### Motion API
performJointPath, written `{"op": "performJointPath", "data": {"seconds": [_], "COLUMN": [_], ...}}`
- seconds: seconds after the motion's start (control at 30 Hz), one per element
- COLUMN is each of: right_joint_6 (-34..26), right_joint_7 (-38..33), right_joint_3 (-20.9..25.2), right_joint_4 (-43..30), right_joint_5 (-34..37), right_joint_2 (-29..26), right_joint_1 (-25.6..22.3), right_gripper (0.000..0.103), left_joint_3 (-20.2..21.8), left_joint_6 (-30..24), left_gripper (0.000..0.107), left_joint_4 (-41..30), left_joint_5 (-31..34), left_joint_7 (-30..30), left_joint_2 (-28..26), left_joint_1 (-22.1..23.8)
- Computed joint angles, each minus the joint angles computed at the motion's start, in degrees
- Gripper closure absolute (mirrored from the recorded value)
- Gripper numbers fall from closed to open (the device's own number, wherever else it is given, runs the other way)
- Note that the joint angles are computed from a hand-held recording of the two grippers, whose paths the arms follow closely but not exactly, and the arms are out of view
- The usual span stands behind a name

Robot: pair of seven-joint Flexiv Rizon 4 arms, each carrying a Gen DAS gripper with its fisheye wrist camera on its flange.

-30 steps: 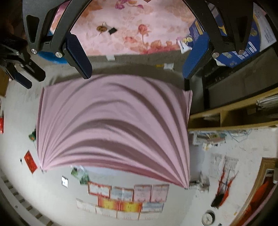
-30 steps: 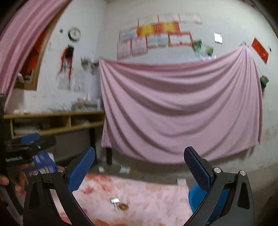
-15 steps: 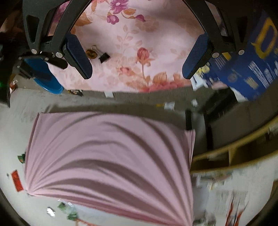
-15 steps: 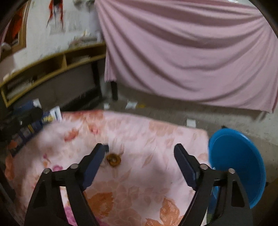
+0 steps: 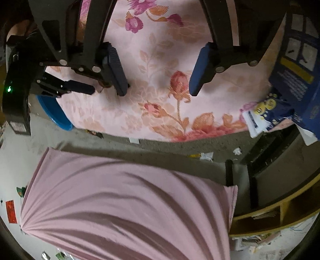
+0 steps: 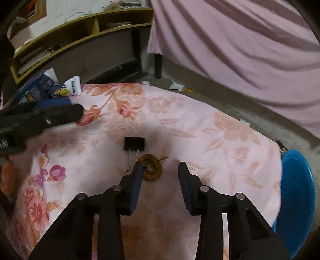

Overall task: Collect trash
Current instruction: 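Grasp the brown coiled ring with right tool while left grasps the black binder clip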

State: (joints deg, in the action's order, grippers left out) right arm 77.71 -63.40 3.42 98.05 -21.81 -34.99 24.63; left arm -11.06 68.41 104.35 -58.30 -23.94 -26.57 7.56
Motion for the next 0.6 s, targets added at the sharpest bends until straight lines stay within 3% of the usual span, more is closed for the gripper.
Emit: {"op": "performJointPath", "data": {"seconds": [0.07, 0.13, 0.27, 0.4, 0.6], "right_joint_6": [-0.99, -1.19, -0.96, 0.02, 6.01], "right_joint_7": [-2.53, -5.51, -7.32, -5.97, 3.32], "right_joint_3": [3.14, 6.54, 7.03, 3.45, -4.96], "right_joint_4": [-1.26, -2.02, -2.11, -0.12, 6.47], "right_joint_5": [1.78, 4.49, 6.97, 6.09, 2.91], "right_joint_2": [-0.66, -0.96, -0.74, 0.64, 4.18], "right_joint_1": [-2.24, -4.77, -5.03, -2.82, 0.57], "right_gripper": [0.073, 0.085, 0.086, 0.086, 0.086], "left_joint_3": [0.32, 0.55, 1.17, 1.33, 2.05], "left_joint_6": [-1.35, -2.95, -5.57, -7.51, -10.33], "left_gripper": [0.05, 0.053, 0.054, 0.054, 0.054], "left_joint_4": [-0.37, -0.69, -2.13, -3.04, -5.37], "left_joint_5": [1.11, 2.17, 5.06, 7.62, 12.71], "left_joint_7": [-0.73, -1.41, -3.4, -4.99, -8.18], "left_joint_2": [-0.33, -0.42, -1.45, -2.21, -4.11], "left_joint_1": [-0.07, -0.07, -0.33, -0.48, -1.46]}}
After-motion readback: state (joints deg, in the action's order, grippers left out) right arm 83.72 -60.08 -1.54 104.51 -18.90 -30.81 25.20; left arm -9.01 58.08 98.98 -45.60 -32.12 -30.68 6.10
